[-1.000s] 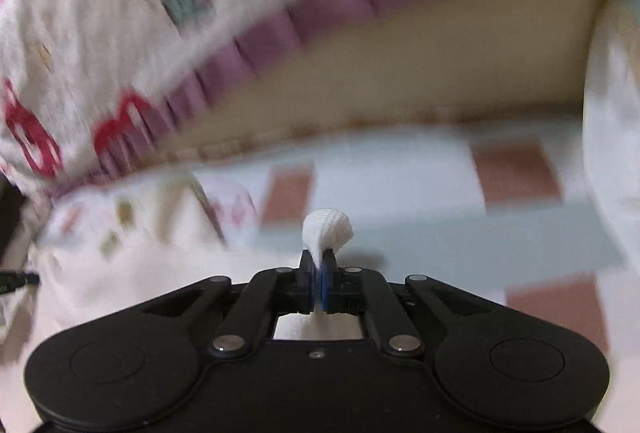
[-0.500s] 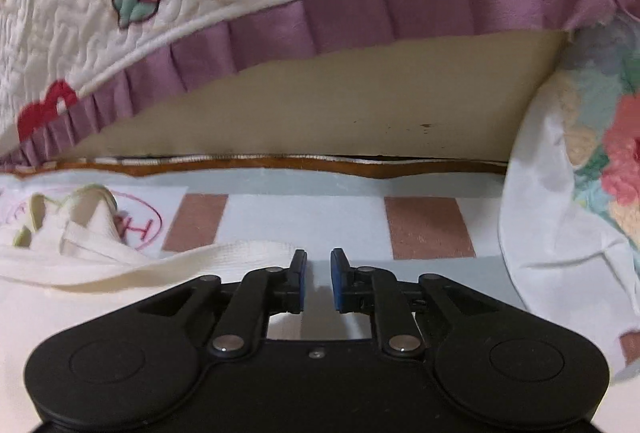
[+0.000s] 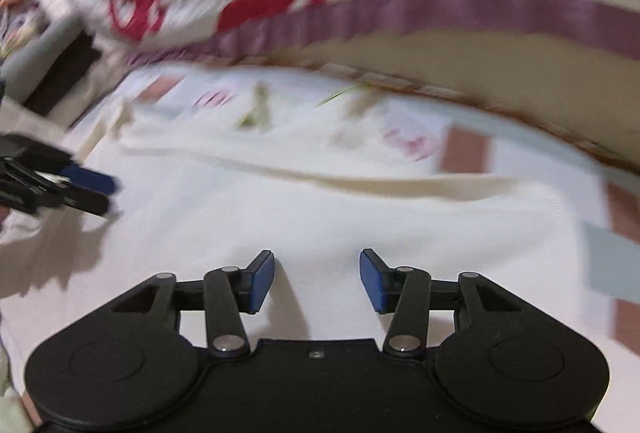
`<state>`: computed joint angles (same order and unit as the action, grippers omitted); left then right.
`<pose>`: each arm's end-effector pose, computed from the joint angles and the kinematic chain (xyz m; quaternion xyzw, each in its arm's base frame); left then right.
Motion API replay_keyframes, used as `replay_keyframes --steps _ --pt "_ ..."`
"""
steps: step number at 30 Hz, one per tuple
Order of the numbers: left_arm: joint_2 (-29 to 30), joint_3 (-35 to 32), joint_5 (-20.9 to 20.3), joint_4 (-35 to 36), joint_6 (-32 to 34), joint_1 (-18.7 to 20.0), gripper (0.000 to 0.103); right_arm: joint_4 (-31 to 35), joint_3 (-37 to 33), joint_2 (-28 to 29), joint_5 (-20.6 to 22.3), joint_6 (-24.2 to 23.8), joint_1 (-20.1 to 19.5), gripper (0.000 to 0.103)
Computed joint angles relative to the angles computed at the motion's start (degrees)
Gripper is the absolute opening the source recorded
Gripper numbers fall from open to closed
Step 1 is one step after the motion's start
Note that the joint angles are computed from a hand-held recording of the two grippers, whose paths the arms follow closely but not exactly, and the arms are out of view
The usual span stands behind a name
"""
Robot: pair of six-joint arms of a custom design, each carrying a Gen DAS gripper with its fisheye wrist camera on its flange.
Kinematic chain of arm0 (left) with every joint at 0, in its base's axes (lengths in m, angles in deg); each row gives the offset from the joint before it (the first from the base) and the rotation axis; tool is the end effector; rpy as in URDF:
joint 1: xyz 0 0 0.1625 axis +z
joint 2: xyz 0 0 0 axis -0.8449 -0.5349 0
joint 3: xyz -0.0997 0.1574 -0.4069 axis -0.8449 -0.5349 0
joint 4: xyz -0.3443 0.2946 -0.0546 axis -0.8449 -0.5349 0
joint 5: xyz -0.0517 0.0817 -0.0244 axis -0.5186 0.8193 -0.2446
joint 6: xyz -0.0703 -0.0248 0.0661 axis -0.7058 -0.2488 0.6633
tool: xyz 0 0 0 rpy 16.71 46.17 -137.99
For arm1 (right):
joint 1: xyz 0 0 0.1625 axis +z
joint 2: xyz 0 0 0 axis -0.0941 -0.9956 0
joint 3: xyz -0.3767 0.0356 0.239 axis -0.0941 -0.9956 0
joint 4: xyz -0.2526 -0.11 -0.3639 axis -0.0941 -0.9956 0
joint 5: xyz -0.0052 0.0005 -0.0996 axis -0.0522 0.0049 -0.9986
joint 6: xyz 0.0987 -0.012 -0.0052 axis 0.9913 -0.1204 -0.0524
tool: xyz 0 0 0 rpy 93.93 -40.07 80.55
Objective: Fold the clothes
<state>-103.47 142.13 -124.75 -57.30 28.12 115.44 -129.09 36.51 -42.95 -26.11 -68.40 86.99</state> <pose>-0.2819 -0.7248 0.0348 0.4707 0.8784 -0.0438 0.0705 0.0136 -0.5362 0.2755 0.0667 -0.8925 0.3204 0.3104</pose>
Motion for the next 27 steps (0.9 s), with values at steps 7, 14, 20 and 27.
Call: replay_keyframes --steps 7,14,20,27 --pt "9.67 -7.22 9.33 -15.45 3.25 -2.33 0.044 -10.29 -7.6 9.78 -3.29 -4.9 0.43 0.063" --pt "8.28 -7.65 15.87 -18.85 -9.27 -2.74 0.046 -14.52 -11.13 9.82 -6.96 2.45 1.62 0.063" --pt "-7.48 9.4 19.92 -12.63 -21.84 -2.03 0.053 -20.98 4.66 -1.77 -4.21 11.19 3.1 0.064" --pt "-24.77 24.82 24.02 -8.88 -39.26 -1.01 0.06 -31.7 22.89 -9.67 -11.21 27.71 4.97 0.065"
